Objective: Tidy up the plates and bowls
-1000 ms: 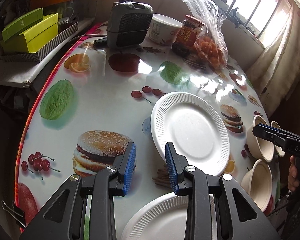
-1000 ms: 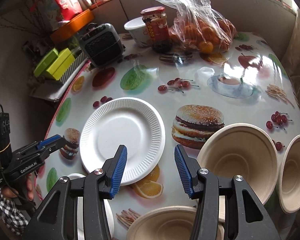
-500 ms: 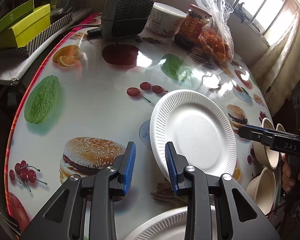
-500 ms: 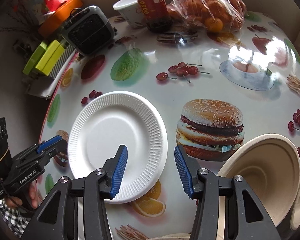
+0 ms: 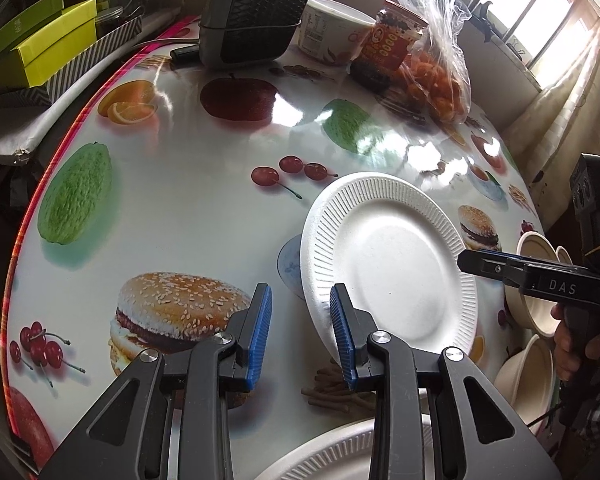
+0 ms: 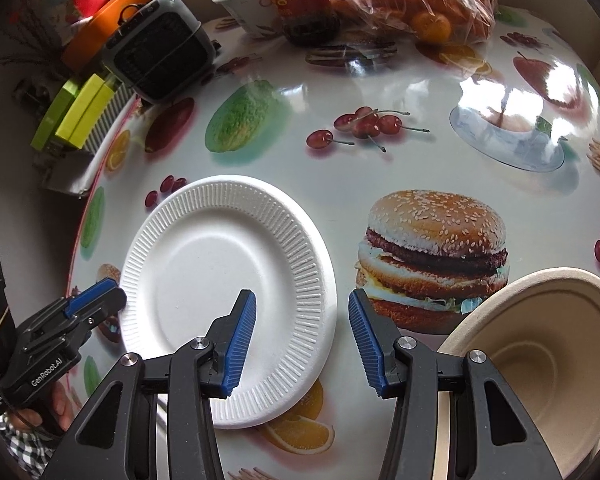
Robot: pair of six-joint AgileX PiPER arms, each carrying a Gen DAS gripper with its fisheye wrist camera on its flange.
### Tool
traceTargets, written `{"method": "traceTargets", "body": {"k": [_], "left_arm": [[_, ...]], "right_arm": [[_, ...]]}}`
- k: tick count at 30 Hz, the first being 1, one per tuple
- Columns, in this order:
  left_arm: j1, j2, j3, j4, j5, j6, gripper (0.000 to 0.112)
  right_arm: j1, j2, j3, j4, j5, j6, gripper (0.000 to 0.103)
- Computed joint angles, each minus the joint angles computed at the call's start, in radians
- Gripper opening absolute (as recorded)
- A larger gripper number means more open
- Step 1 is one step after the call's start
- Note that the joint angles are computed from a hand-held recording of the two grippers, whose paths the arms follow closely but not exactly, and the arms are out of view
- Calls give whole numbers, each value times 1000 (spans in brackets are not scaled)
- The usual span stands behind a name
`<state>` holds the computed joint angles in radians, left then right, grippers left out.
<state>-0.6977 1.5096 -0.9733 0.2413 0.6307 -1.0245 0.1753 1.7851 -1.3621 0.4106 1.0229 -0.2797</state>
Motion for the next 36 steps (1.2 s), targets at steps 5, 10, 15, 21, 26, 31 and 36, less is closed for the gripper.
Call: {"method": "traceTargets", "body": {"k": [5,10,15,21,26,31,36], "left_arm": [[-3,0,3,3,-4,-5,32],[-6,11,-2,-6,-9,4,28],[-10,16,-8,-8,-10,7,22],[-18,23,-18,10,-4,-11,16],[-20,26,-23,10,0,-13,16],[-20,25,-21,15,-1,-19,16],[-19,21,-19,22,2,-25,16]], "right_arm": [[-5,6,2,7,0,4,45],[-10,11,4,18,-3,4,42],[-12,14,0,20,0,7,36],[-14,13,1,21,3,3,30],[-12,12,4,22,1,3,29],[-15,10,6,28,2,3,29],[-21,3,18,41,2,-6,29]]}}
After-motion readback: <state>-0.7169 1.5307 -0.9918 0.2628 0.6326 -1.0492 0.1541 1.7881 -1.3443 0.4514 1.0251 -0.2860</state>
